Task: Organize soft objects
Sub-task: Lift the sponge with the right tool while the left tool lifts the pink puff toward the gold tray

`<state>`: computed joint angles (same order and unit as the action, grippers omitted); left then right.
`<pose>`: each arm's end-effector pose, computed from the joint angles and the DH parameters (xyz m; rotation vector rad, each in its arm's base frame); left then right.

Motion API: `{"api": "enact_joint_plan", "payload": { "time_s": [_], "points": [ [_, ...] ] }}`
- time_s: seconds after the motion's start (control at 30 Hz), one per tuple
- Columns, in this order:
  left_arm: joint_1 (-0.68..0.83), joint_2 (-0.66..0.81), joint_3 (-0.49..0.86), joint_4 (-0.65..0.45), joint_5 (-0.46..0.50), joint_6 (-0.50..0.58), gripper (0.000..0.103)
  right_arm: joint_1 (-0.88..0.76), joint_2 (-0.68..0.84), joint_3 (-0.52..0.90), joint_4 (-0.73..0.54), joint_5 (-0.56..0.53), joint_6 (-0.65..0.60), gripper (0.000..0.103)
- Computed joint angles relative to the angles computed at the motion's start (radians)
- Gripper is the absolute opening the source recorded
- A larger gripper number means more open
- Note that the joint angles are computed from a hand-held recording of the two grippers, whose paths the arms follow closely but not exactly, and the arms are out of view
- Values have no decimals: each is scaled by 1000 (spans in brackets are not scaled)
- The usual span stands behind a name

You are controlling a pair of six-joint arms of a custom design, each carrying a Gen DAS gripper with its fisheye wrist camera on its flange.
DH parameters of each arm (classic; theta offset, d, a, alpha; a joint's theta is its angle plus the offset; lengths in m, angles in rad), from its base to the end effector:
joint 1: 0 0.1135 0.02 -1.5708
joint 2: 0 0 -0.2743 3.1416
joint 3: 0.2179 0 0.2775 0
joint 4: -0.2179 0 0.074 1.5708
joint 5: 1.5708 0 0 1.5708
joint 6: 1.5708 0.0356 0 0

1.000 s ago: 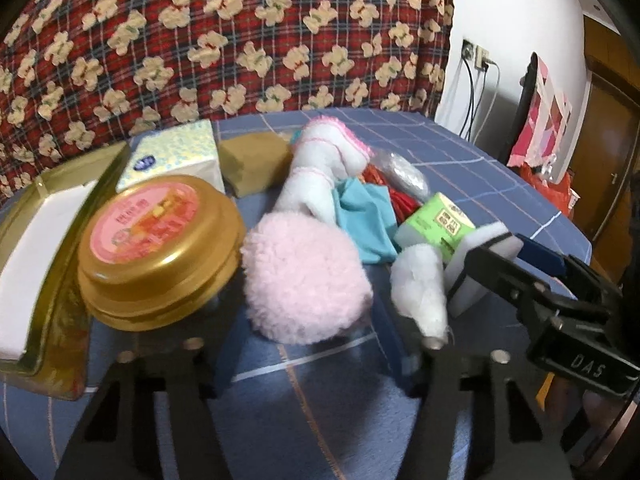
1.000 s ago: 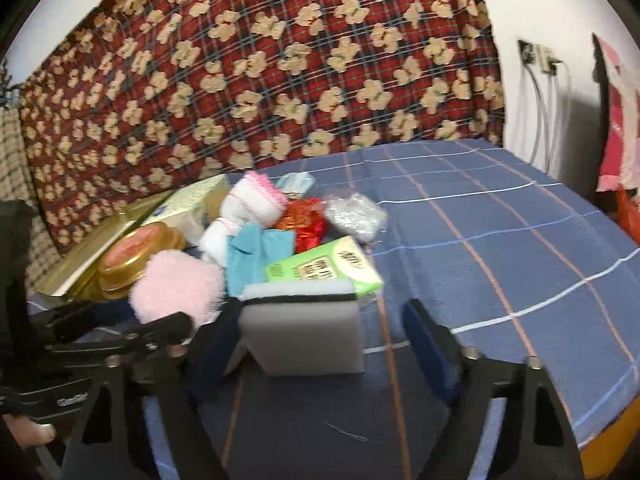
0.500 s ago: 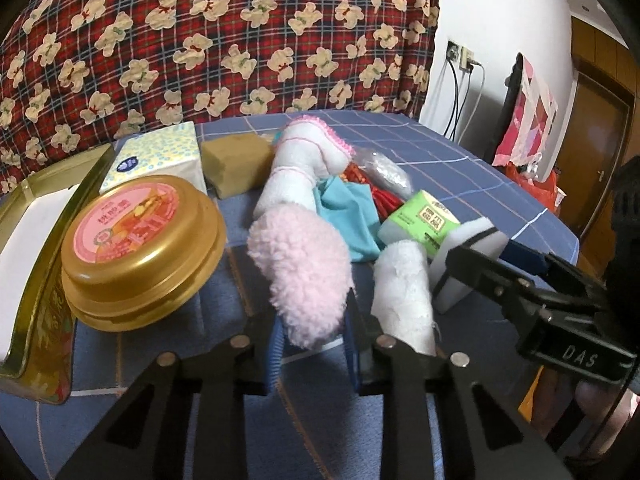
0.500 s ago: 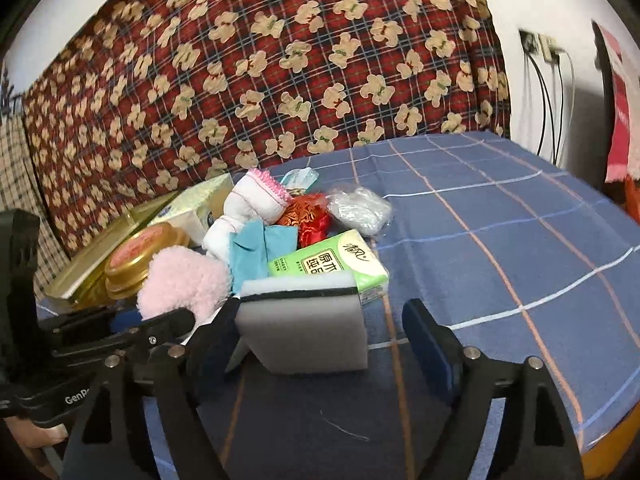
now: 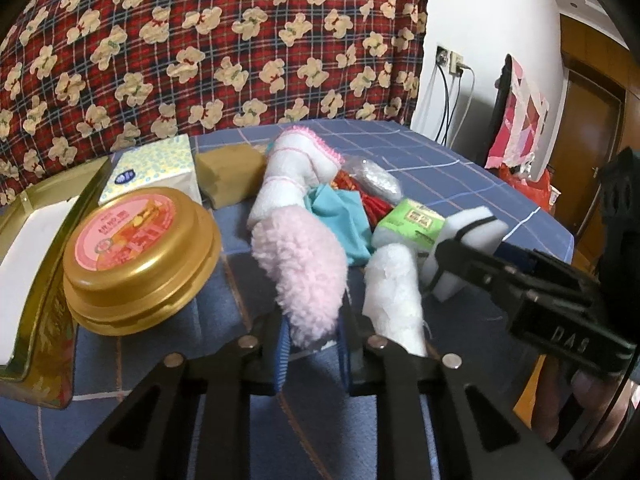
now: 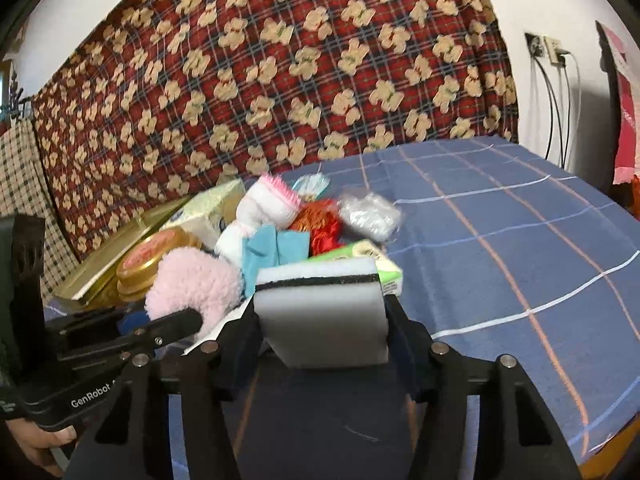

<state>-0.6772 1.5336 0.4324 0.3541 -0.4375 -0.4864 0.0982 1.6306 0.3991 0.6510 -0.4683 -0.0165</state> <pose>0.2151 -0.1536 0.1010 -0.0031 2.2366 -0.1209 0.2687 0.0426 0.0938 -0.3928 2.0939 0.5502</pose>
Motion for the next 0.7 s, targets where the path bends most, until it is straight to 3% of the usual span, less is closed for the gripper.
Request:
{"api": "enact_joint_plan", "payload": {
  "time_s": [0.43, 0.7],
  "points": [
    [-13, -72, -6, 23, -72, 78, 18, -2, -40, 25, 34, 5, 14, 60],
    [39, -81, 5, 54, -64, 127, 18, 17, -46, 82, 31, 44, 23, 60]
  ]
}}
